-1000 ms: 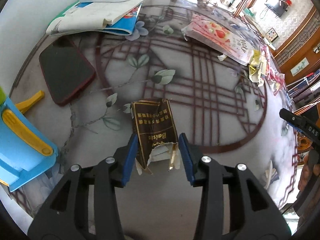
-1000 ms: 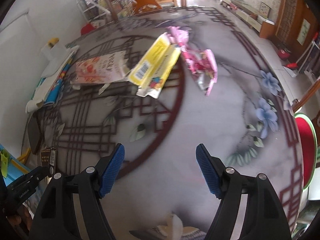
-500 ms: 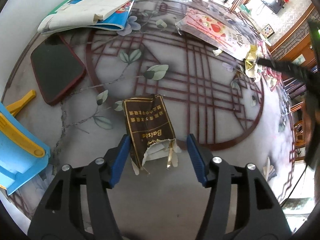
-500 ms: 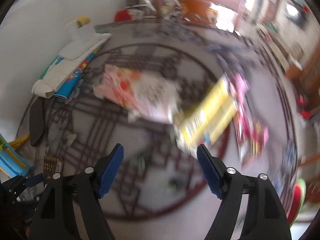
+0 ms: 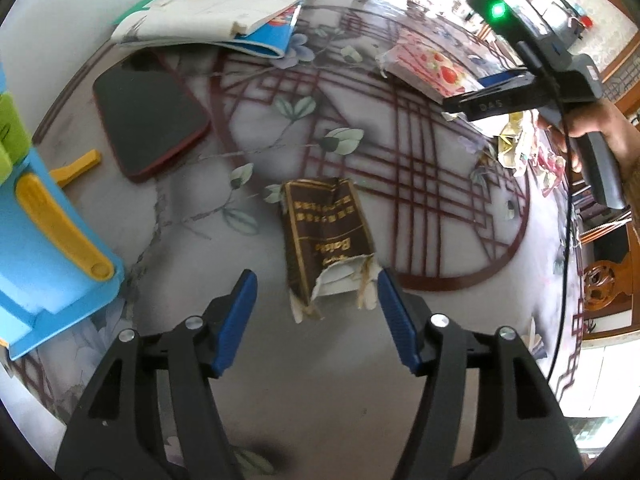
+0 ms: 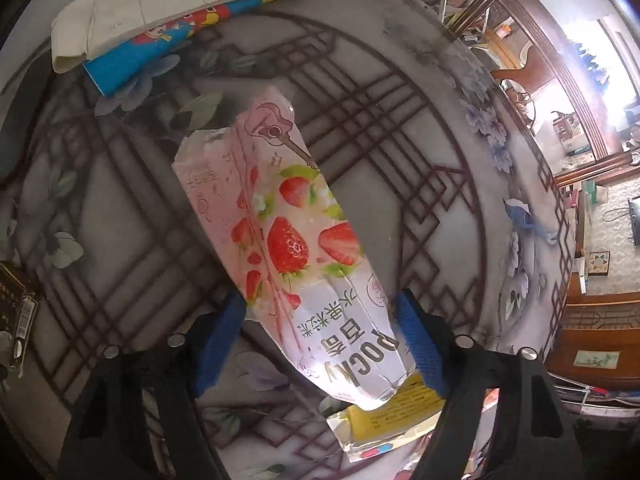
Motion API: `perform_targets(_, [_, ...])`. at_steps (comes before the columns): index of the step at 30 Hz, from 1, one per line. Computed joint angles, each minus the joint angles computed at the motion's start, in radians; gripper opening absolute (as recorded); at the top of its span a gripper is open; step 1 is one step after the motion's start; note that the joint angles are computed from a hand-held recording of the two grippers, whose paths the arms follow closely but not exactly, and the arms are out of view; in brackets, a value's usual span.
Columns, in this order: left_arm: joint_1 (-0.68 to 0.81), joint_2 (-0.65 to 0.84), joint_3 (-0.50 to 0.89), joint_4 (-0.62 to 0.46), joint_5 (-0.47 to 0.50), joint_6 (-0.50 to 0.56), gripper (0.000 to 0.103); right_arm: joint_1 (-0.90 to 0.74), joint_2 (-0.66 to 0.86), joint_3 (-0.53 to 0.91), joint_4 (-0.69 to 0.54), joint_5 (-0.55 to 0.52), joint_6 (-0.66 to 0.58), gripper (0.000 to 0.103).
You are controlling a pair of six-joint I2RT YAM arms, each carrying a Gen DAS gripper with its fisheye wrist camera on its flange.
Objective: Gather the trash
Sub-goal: 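Grasp the pink strawberry Pocky box with the right gripper and lift it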
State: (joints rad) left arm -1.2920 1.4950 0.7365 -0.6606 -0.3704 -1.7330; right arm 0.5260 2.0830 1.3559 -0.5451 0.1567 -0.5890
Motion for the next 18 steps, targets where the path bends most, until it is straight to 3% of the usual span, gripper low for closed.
perform_targets(6, [0.020,-0.005,-0.014,0.027,0.002,0.019,0.060,-0.057,-0.112,-0.069,-0.065,-0.144,0.089,0.060])
perform_targets(13, [0.065,0.019,-0.004,0.082,0.008,0.119,0.060,-0.191,-0.399,-0.371,-0.100,-0.331,0.187,0.061])
perform_targets(18, [0.111,0.037,-0.017,0.128,0.035,0.173,0.060,-0.247,-0.569,-0.552,-0.117,-0.365,0.283,0.066])
